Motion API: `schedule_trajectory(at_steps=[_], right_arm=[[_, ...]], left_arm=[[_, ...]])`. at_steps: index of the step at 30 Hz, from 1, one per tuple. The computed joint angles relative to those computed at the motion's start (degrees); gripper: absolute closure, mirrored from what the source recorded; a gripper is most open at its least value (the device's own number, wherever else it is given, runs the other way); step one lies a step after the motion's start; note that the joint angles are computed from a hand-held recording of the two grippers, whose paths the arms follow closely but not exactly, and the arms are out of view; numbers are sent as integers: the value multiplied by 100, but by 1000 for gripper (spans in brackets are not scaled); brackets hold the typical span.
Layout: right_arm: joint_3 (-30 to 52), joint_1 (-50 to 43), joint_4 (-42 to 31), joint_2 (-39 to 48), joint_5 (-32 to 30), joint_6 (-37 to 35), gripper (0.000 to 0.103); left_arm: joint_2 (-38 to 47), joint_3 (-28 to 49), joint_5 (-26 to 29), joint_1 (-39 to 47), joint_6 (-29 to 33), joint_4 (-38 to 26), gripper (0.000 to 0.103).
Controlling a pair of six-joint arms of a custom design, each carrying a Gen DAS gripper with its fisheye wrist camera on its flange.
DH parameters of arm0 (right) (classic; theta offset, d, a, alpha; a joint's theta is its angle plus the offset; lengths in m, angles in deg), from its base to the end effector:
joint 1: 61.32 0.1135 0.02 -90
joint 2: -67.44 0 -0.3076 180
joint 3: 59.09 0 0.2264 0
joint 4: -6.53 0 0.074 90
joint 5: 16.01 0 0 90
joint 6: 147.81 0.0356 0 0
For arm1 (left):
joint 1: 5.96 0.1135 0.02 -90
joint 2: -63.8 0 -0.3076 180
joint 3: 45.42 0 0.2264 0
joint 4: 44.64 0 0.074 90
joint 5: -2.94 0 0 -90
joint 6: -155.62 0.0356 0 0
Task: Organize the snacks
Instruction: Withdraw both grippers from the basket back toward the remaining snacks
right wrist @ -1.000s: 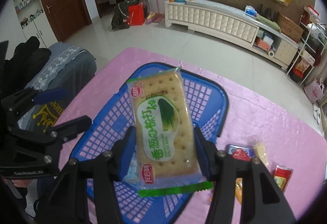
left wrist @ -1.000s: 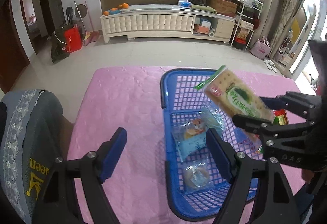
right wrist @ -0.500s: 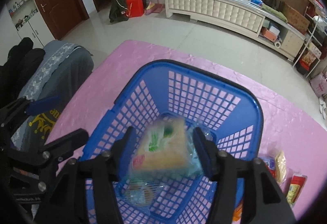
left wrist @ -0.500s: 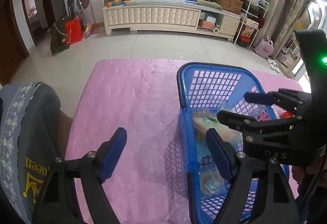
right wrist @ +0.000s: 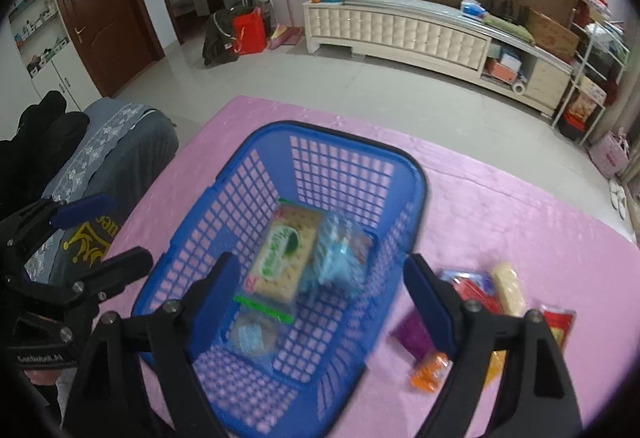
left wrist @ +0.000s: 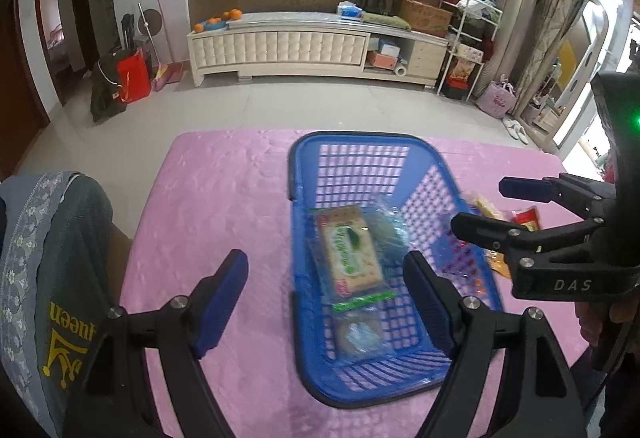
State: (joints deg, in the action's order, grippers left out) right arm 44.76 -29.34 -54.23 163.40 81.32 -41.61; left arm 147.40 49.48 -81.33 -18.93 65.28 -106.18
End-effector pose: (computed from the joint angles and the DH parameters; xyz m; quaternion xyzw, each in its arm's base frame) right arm 0.2927 0.1774 0.3634 -0.1097 0.9399 0.0744 0.3148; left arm 0.2698 -0.0658 0.3794 0.1202 0.9317 -0.0860 0.3319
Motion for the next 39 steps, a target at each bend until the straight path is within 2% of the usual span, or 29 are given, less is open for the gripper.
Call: schedule_trajectory(at_steps=[10, 13, 21, 30, 39], right_arm=[[-626, 29, -371, -1254, 334, 144, 16], [-784, -73, -466, -1587, 345, 161, 16], [-1295, -679, -608, -2433, 209, 15, 16], [-1926, -2291, -556, -3016, -638, -710, 16], [-2587, -4207, -427, -3008, -1828, -1697, 16]], left_arm=[[-557, 144, -588, -1171, -561, -328, 25], [-563, 279, -850, -1617, -731, -398, 21], [-297, 534, -1383, -2698, -1214, -387, 20], [464, 889, -1942, -3759, -1561, -241, 20], [1427, 1384, -2076, -4224, -1812, -404, 20]])
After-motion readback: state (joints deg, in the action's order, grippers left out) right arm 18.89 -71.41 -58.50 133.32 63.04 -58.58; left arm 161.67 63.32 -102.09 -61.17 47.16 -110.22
